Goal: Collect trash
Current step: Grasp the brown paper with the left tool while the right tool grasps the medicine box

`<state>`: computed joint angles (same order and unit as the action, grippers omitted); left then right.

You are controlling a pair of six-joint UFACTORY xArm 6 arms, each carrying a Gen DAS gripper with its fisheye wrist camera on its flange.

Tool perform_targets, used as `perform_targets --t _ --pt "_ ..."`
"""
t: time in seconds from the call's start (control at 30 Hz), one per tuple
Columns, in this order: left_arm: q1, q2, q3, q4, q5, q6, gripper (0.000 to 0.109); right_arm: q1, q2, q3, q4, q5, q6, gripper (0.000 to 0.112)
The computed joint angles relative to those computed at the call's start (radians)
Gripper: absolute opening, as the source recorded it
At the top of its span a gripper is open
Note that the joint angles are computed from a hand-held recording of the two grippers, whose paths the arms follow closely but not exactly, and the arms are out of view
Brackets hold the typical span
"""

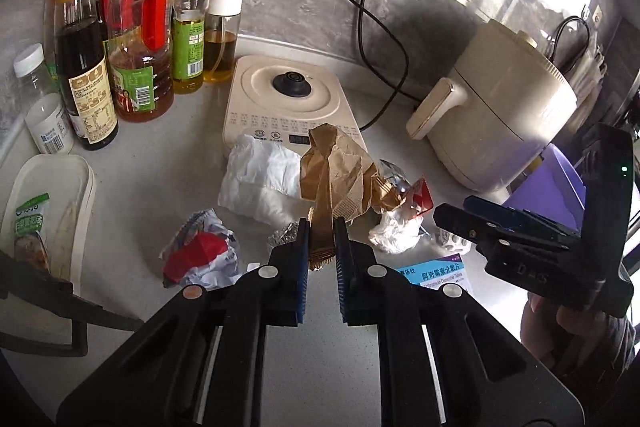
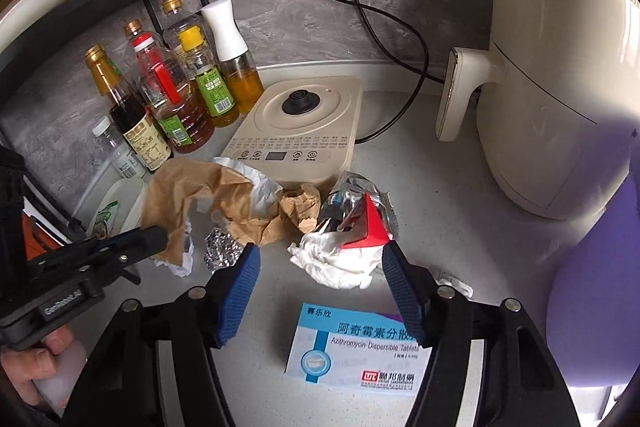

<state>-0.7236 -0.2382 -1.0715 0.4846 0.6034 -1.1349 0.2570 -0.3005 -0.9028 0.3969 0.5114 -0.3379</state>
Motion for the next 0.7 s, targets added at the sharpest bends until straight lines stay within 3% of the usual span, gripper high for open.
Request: perform_targets --t 0.1,0.27,0.4,0.7 --pt "0.014 0.011 -0.006 -0.010 -0.010 0.015 0.012 -0.015 0.070 -0.054 -0.014 0.010 0.031 0.047" --pt "0.033 0.036 -0.023 -0.045 -0.032 0.056 0.013 -0.036 0.160 -0.123 -0.031 0.034 0.070 0.041" --pt "0.042 0.056 -0.039 -0.077 -0.044 0.093 0.013 -0.040 0.203 -0.164 -0.064 0.085 0.077 0.007" --pt "0.045 0.044 -0.053 -0.113 -0.069 0.167 0.013 -0.036 0.103 -0.117 -0.102 0.068 0.121 0.004"
